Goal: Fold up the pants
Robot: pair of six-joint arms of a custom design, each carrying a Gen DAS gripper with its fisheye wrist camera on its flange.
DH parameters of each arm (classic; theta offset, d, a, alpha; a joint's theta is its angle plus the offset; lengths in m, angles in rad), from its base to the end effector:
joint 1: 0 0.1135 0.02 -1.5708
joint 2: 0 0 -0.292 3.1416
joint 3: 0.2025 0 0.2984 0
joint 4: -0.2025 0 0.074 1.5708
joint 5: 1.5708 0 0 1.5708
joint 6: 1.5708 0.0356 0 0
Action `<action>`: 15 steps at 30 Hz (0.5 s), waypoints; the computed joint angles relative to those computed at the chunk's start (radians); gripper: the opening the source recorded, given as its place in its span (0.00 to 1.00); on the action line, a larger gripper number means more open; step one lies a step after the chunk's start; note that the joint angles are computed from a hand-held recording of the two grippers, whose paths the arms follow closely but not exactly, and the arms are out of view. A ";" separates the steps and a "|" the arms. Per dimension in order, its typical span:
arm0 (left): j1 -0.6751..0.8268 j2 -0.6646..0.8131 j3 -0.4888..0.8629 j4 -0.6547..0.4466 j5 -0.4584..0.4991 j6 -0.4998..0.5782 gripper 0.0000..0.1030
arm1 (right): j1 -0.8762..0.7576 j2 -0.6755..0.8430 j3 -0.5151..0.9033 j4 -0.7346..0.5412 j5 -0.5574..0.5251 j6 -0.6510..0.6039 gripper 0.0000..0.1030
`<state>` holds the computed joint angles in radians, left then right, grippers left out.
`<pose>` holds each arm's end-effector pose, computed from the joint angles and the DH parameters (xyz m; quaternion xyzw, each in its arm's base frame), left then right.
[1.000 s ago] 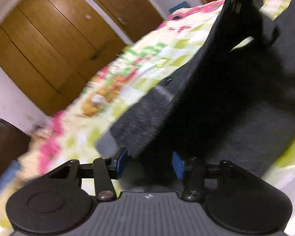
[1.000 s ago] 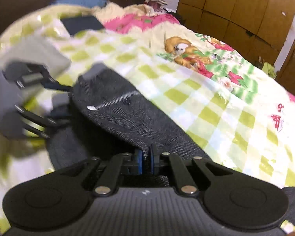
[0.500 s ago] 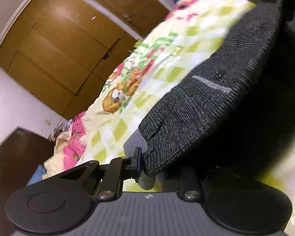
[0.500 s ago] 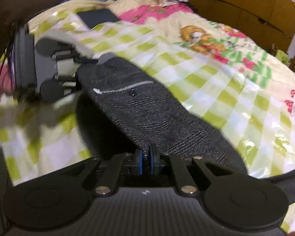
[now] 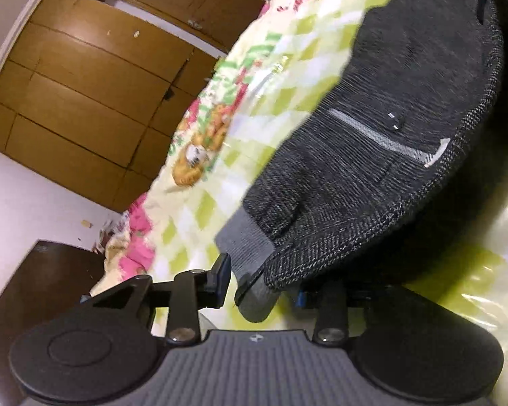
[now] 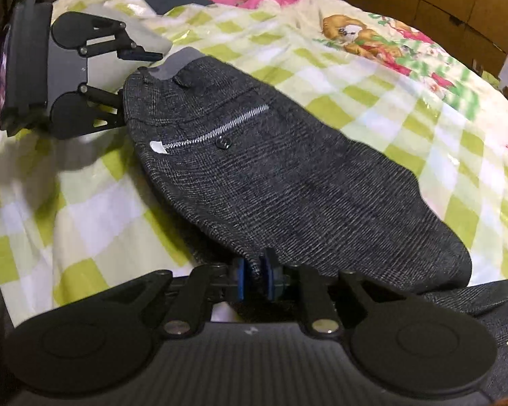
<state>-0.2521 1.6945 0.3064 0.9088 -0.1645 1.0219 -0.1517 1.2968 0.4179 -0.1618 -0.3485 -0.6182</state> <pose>0.2581 -0.0605 0.0764 0.4724 0.7101 0.2593 0.4531 0.2272 -0.0224 0.1151 -0.2639 0.9142 0.0582 0.3019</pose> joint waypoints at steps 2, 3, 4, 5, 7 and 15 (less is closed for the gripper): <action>0.017 -0.009 0.032 -0.022 0.018 0.014 0.51 | -0.006 -0.012 0.021 -0.008 -0.015 0.024 0.09; 0.027 -0.002 0.043 -0.008 0.026 0.012 0.51 | -0.007 -0.017 0.030 -0.004 -0.018 0.038 0.09; 0.036 0.003 0.050 0.002 0.027 0.009 0.51 | -0.005 -0.031 0.036 -0.003 -0.022 0.054 0.09; 0.043 0.019 0.052 0.018 0.030 0.012 0.51 | 0.001 -0.041 0.037 -0.004 -0.020 0.060 0.09; 0.055 0.089 0.039 0.078 0.013 0.048 0.51 | 0.034 -0.040 0.017 0.033 0.017 0.056 0.09; 0.107 0.084 -0.081 0.121 -0.047 0.111 0.51 | 0.079 0.023 -0.070 0.132 0.090 0.020 0.24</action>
<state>-0.1448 1.7787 0.2251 1.0301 -0.2116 1.1332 -0.0726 1.3195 0.3476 -0.0297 -0.2584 -0.5979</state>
